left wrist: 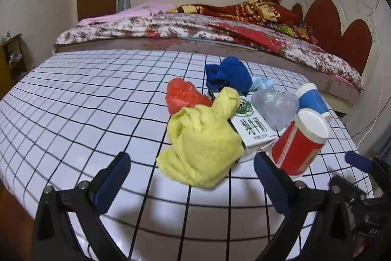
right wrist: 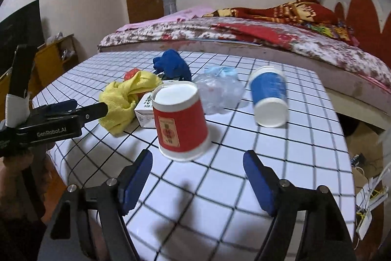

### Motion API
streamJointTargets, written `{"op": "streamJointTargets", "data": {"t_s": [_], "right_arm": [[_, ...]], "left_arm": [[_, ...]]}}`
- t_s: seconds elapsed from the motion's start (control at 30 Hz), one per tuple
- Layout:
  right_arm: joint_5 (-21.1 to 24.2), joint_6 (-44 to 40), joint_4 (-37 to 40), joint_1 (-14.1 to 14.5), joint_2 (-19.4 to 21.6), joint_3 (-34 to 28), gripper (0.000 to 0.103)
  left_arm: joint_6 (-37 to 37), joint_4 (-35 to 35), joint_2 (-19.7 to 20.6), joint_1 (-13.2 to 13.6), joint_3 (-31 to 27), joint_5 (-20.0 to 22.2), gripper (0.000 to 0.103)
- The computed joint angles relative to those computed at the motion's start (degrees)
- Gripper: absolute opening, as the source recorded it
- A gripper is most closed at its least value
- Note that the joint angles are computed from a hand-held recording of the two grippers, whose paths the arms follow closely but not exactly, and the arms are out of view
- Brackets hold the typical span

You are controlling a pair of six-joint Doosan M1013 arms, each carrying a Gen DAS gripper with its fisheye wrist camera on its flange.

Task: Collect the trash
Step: 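Grasp the yellow cloth with the left tool while the right tool grasps the red paper cup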

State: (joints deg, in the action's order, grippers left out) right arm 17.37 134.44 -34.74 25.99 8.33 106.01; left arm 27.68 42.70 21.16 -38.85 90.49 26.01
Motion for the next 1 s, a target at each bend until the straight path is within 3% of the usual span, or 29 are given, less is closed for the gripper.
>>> {"op": "streamJointTargets", "data": {"t_s": [0.2,0.33,0.4,0.43,0.5,0.57,0.6,0.77,1.0], "right_arm": [[0.51,-7.79,6.40,-0.18,3.09,-3.60,0.078],[1.24,-6.99,6.51,-0.20,4.44,-5.31,0.078],[2.10,-5.81,5.84,-0.02,5.00,-6.00,0.072],[2.56,-6.32,6.49,-0.02,5.28,-6.32,0.064],[3.02,-5.05,5.42,0.09,5.53,-6.56,0.063],[3.54,-4.61,5.13,0.16,5.49,-6.65,0.058],[3.79,-3.01,3.47,0.34,5.37,-6.57,0.058],[2.99,3.81,-3.09,0.57,3.10,-4.48,0.056],[3.17,12.60,-11.60,0.68,-1.42,-0.59,0.056]], "left_arm": [[7.47,-8.38,1.14,1.43,-1.19,-1.89,0.096],[10.86,-12.36,1.90,1.85,-2.02,-1.68,0.090],[11.80,-13.55,2.10,2.05,-2.11,-1.75,0.087],[13.12,-14.85,2.22,2.21,-2.21,-1.82,0.083],[15.99,-18.02,2.20,2.52,-2.00,-2.60,0.073],[20.45,-22.38,2.19,2.92,-1.90,-3.62,0.042],[21.26,-22.89,1.94,2.93,-1.57,-4.08,0.037],[19.44,-20.22,-0.04,2.57,0.71,-6.48,0.030],[13.19,-12.99,-2.94,0.82,3.82,-9.05,0.028]]}}
